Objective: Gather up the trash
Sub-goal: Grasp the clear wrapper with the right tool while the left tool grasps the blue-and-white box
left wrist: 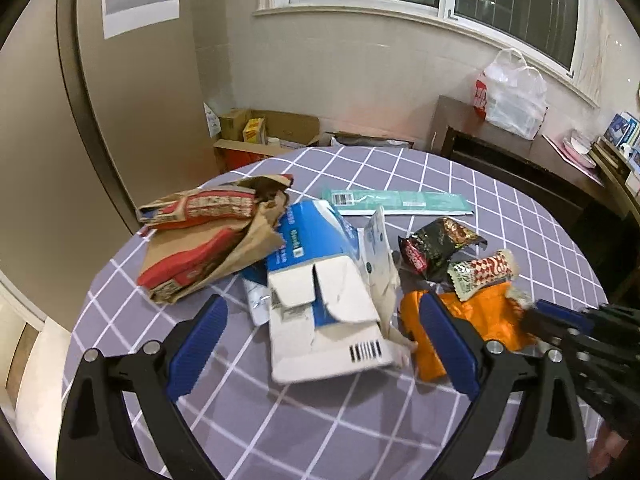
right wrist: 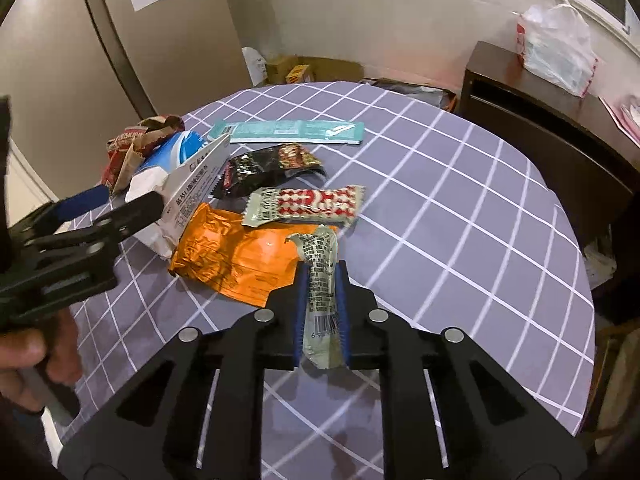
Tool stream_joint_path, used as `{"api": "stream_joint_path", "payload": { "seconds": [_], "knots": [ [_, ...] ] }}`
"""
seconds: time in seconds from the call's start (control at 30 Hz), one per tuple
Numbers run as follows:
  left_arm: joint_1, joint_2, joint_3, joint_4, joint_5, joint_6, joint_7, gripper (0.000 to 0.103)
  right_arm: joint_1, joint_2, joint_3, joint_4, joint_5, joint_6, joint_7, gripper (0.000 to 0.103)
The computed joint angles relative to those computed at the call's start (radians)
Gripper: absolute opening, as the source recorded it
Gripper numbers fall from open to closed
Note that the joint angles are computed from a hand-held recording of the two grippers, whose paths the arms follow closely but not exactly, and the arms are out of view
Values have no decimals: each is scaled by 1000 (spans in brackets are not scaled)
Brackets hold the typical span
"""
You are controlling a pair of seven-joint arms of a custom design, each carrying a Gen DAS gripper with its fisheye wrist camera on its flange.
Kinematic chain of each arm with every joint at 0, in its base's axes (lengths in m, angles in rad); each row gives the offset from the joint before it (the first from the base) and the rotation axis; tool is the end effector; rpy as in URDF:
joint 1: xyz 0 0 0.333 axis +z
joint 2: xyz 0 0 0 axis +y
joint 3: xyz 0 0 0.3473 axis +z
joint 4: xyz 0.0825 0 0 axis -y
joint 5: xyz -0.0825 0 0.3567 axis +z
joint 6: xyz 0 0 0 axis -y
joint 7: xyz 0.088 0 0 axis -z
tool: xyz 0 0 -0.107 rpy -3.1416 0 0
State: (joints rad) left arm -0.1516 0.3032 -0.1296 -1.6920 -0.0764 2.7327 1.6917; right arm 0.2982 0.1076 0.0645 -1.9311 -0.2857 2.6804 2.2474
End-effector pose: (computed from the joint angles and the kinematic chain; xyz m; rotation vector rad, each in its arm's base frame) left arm 0.6555 -0.1735 0.5494 -1.5210 2.1128 -0.8470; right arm 0.5667 0.2226 0.5482 -1.7008 1.8845 -0.4724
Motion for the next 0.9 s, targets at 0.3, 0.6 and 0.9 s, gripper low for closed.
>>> {"api": "stream_joint_path", "payload": {
  "seconds": [0.3, 0.6, 0.9],
  "knots": [
    [72, 22, -74, 31, -212, -87, 157, 64, -10, -67, 1, -79, 16, 48, 29, 14],
    [83, -102, -81, -126, -352, -49, 286, 64, -19, -136, 5, -159, 28, 102, 63, 14],
    [70, -206, -58, -252, -408, -26, 356, 66, -24, -209, 12, -232, 12, 101, 92, 14]
  ]
}}
